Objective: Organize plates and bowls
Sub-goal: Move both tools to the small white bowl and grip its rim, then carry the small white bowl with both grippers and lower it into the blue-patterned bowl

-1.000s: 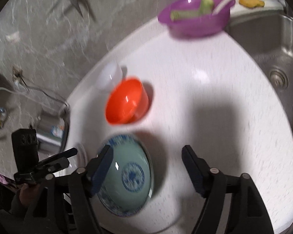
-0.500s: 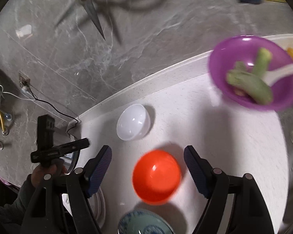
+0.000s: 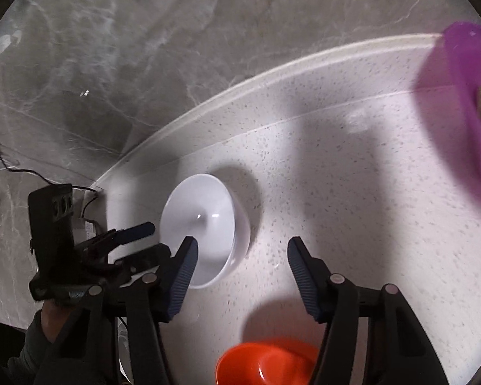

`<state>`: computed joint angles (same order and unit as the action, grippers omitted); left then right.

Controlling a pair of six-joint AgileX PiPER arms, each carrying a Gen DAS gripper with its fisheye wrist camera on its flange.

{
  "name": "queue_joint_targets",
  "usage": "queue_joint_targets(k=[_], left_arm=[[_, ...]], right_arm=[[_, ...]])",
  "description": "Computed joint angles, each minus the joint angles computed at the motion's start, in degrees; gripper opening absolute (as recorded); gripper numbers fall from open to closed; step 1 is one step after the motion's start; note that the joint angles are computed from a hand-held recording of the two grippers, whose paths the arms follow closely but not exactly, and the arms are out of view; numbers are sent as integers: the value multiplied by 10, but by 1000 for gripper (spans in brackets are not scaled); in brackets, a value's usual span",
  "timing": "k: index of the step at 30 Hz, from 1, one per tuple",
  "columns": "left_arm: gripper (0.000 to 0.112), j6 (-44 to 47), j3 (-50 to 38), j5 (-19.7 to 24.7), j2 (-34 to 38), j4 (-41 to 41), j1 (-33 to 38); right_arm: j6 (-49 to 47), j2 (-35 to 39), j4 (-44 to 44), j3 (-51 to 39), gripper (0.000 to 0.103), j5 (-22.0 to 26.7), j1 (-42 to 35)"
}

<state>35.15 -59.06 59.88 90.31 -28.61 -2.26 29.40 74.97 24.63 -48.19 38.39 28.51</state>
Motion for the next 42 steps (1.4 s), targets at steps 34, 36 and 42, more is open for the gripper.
queue_joint_targets(k=[34, 36, 42], left_arm=[[20, 16, 37, -29, 23, -38, -31], [20, 16, 35, -26, 21, -38, -28], [20, 6, 36, -15, 7, -34, -31]], right_arm=[[-26, 134, 12, -76, 18, 3, 27], [-21, 135, 8, -77, 17, 3, 29], [11, 123, -14, -81, 17, 10, 42]])
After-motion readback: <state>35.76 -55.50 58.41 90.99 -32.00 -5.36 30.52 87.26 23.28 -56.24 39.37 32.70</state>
